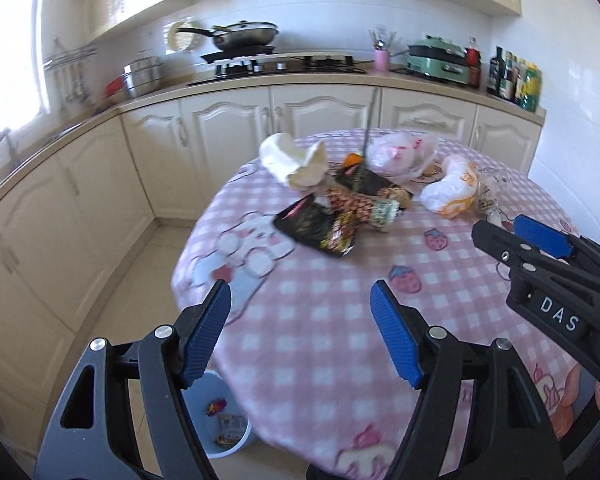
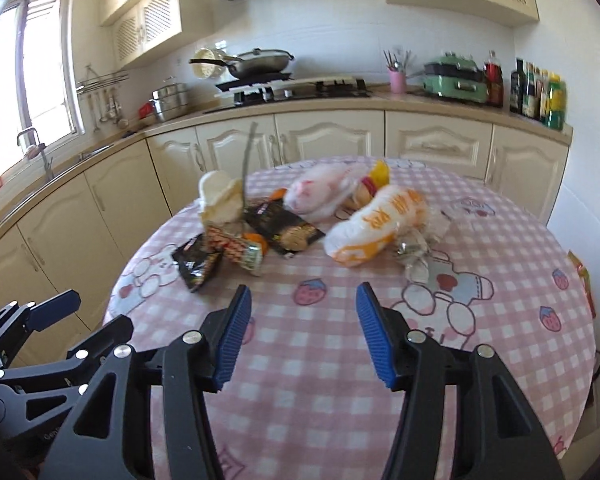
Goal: Collect trash
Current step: 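Grasp the dark snack wrappers with the left tool while the right tool grasps the red-white wrapper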
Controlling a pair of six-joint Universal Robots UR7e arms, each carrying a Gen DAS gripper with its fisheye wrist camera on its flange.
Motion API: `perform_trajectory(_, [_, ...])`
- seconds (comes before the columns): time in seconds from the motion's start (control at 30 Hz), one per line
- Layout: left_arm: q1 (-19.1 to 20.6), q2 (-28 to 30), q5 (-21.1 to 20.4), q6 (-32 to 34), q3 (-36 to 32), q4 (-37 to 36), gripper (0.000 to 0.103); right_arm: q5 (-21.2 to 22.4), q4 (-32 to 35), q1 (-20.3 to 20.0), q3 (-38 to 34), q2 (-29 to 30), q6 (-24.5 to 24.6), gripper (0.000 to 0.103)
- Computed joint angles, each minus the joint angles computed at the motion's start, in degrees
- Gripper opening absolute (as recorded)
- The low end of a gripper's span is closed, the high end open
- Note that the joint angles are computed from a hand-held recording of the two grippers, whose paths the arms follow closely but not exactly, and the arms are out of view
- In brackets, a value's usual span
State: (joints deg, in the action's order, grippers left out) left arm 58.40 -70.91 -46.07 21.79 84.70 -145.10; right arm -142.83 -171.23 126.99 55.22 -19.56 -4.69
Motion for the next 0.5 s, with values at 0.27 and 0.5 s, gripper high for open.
perform_trajectory(0.27, [1.1, 7.17, -0.97, -0.5, -8.24, 6.76, 0.059, 5.91, 11.38, -2.82, -3.34, -0.66, 7.61, 0.054])
perform_trajectory(0.5, [3.16, 12.02, -3.72, -3.33, -16.18, 14.51, 0.026, 10.1, 19.68, -4.3, -10.58, 2.09, 8.39, 0.054])
